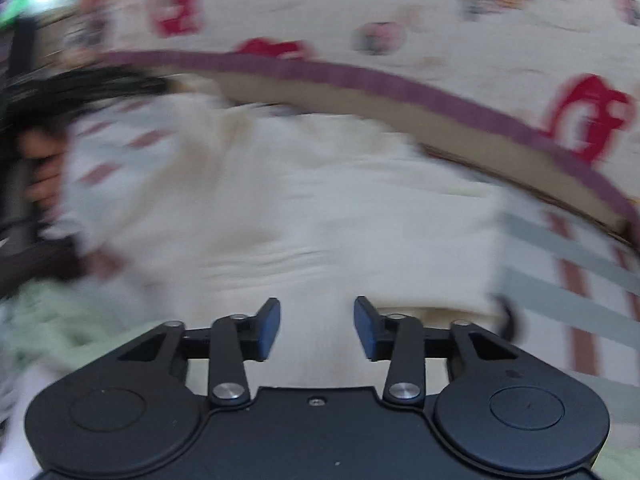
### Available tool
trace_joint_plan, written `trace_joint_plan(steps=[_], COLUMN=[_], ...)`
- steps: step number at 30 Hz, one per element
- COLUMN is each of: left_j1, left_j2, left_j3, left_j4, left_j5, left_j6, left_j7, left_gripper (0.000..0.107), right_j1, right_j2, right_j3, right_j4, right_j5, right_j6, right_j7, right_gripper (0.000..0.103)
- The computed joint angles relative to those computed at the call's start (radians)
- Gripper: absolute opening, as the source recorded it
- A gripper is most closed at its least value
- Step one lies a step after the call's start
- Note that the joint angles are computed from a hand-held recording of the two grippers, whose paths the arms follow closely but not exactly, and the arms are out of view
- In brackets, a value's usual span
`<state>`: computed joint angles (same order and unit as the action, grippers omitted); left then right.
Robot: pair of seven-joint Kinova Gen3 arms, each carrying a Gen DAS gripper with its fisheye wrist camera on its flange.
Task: Fold clothes
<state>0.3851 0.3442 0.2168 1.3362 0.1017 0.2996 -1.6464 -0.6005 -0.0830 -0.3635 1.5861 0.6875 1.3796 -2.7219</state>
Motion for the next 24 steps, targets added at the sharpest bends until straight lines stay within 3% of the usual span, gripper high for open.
trace_joint_plan(steps=[3, 6, 8, 10, 13, 18, 21, 24], left_j1=[0.004, -0.024, -0.057, -0.081, -0.114, -0.126, -0.12, -0.059], left_j2=[-0.014, -0.032, -0.043, -0.046, -0.04, -0.043, -0.063, -0.081], left_j3=[-0.02, -0.018, 0.006, 0.024, 0.045, 0.055, 0.048, -0.019], left_j4=[0.028, 0.06, 0.089, 0.102, 0.097, 0.113, 0.124, 0.103], left_j5=[-0.002, 0.033, 0.055, 0.069, 0.114, 0.158, 0.158, 0.081], left_j6=[0.05, 0.078, 0.058, 0.049, 0.074, 0.092, 0.071, 0.058], left_j7=[0.022, 0.055, 0.025, -0.012, -0.039, -0.087, -0.111, -0.058], left_gripper=[0.005, 0.005, 0.005, 0.005, 0.006, 0.005, 0.005, 0.005], right_j1=[-0.032, -0.107, -0.185, -0.199, -0.23, -0.123, -0.181, -0.277], right_j2=[0.069, 0.172, 0.22, 0.234, 0.223, 0.166, 0.155, 0.144], right_j3=[-0.011, 0.025, 0.074, 0.051, 0.074, 0.024, 0.099, 0.23], right_j4=[-0.025, -0.082, -0.095, -0.088, -0.074, -0.05, -0.013, 0.038], right_j5=[0.016, 0.061, 0.097, 0.151, 0.193, 0.266, 0.385, 0.507], right_j6=[-0.008, 0.104, 0.185, 0.237, 0.267, 0.26, 0.269, 0.237], right_j7=[0.05, 0.092, 0.148, 0.192, 0.21, 0.089, 0.146, 0.268], right_gripper=[0.047, 0.046, 0.026, 0.013, 0.009, 0.008, 0.006, 0.003])
